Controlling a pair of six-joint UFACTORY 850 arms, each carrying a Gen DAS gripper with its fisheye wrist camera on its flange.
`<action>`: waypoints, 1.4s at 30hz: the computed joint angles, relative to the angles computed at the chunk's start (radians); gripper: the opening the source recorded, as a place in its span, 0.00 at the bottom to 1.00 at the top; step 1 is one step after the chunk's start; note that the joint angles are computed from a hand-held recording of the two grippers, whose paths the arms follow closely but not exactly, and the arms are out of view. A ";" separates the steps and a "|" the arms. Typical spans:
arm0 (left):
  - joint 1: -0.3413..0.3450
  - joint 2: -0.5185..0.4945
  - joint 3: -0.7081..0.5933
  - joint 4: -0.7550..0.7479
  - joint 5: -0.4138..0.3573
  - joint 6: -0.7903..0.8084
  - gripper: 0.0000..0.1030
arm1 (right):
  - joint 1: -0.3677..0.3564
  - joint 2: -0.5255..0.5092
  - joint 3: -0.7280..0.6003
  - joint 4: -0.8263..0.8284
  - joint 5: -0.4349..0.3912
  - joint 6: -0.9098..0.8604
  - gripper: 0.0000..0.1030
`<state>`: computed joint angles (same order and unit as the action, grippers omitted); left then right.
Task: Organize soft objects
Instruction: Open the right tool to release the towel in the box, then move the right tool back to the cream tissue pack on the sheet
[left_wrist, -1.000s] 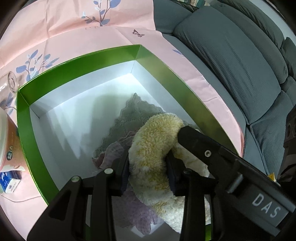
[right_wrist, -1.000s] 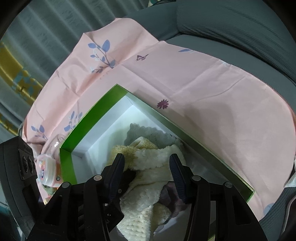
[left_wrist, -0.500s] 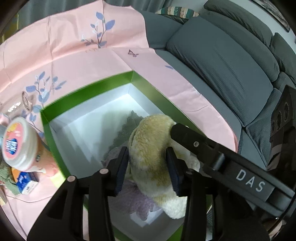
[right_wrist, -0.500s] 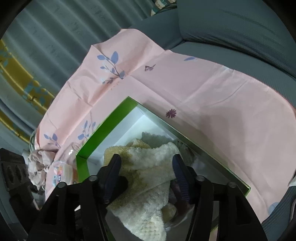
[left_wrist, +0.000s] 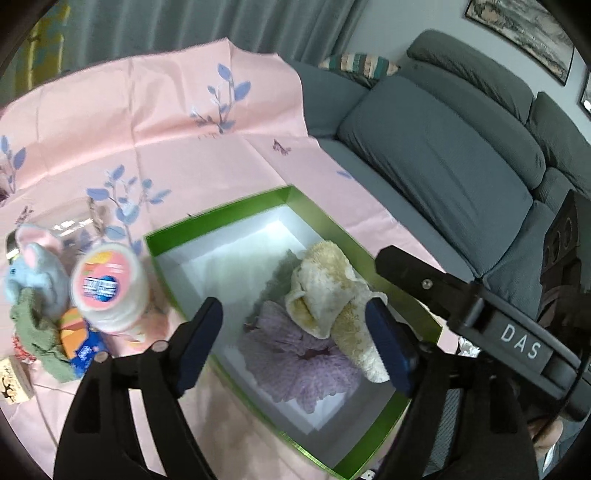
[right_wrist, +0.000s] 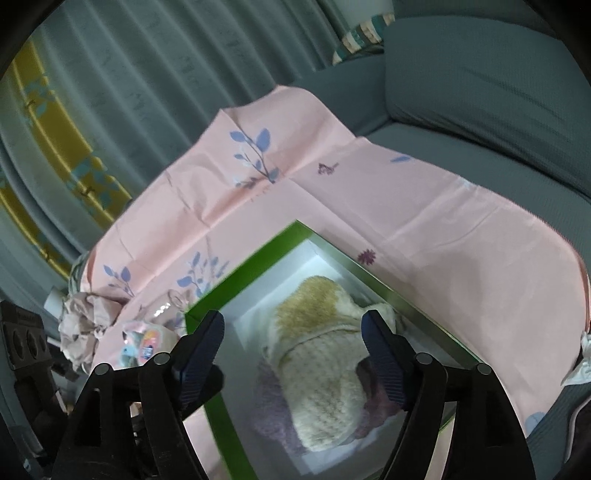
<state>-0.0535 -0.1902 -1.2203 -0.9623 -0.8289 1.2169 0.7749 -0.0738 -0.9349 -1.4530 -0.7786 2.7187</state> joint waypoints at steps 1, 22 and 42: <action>0.012 0.008 0.005 -0.012 -0.001 0.011 0.81 | 0.005 -0.003 -0.006 0.008 -0.013 -0.012 0.87; 0.311 0.062 0.071 -0.253 -0.070 0.176 0.94 | 0.103 -0.189 -0.304 0.115 -0.151 -0.439 0.95; 0.532 -0.085 0.038 -0.330 0.214 0.183 0.99 | 0.137 -0.358 -0.535 0.092 -0.038 -0.614 0.95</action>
